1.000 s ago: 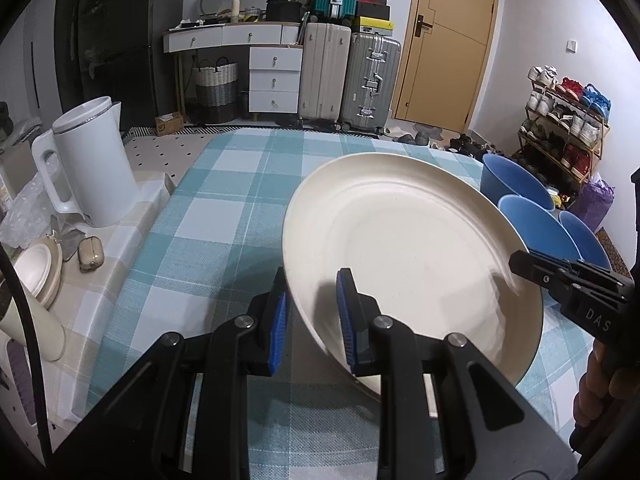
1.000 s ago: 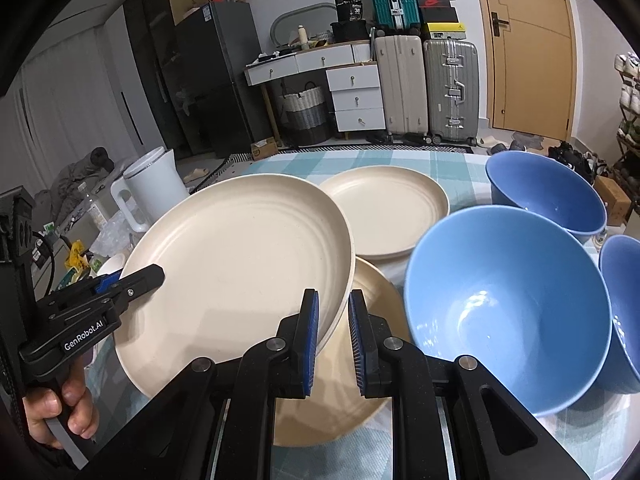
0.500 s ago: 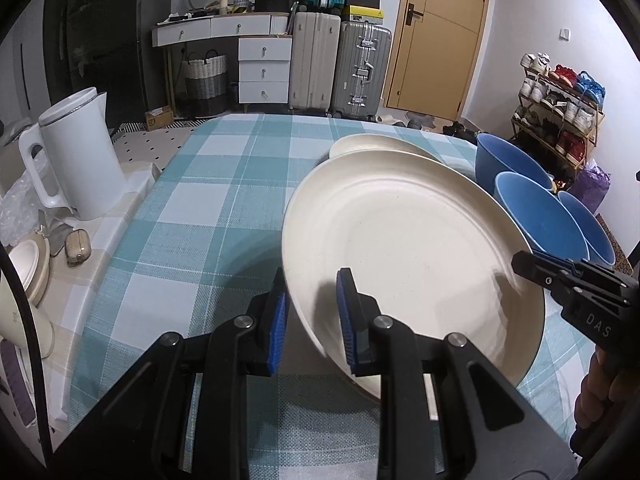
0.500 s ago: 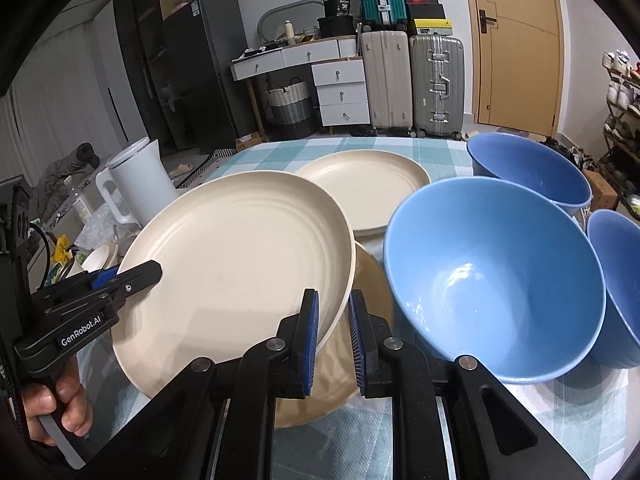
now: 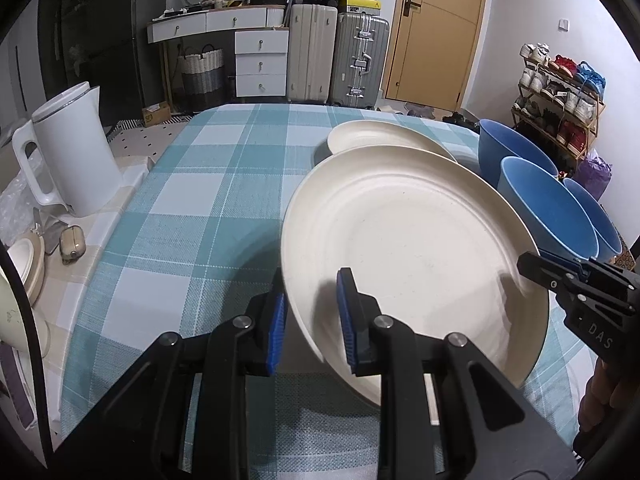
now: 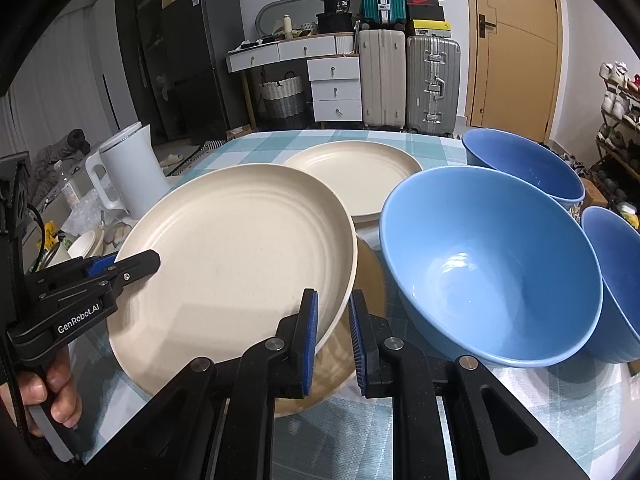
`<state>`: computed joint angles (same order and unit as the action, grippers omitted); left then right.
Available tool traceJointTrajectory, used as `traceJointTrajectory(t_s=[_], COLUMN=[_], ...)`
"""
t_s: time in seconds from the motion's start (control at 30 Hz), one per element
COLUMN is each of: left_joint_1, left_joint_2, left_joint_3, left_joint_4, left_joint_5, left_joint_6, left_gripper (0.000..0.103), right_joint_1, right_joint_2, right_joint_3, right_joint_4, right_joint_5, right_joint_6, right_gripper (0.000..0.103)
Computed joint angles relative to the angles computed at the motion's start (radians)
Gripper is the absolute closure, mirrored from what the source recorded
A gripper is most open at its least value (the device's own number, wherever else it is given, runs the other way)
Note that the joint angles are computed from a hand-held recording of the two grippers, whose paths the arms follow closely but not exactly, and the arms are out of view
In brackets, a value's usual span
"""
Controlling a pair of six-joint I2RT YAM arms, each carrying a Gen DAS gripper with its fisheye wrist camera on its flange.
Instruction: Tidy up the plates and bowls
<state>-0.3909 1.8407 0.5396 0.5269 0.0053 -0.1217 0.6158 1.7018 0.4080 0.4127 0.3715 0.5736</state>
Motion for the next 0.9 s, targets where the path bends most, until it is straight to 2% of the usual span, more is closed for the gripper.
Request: traceJointTrajectory(t_s=[0.37,0.9], left_joint_1=[-0.011,-0.051], left_joint_2=[0.079,0.172], left_joint_3=[0.027,0.074], left_joint_4=[0.04,0.072], left_joint_5=[-0.016,-0.068], left_joint_6=[-0.004,0.017], left_gripper=[0.082,0.081], right_joint_1=[0.042,0.042], right_joint_2=[0.058,0.128], right_joint_3=[0.022,0.035], right_joint_4=[-0.012,0.004], right_joint_5=[0.074,0.104], right_joint_6=[0.005,0.015], right_gripper=[0.086,0.086])
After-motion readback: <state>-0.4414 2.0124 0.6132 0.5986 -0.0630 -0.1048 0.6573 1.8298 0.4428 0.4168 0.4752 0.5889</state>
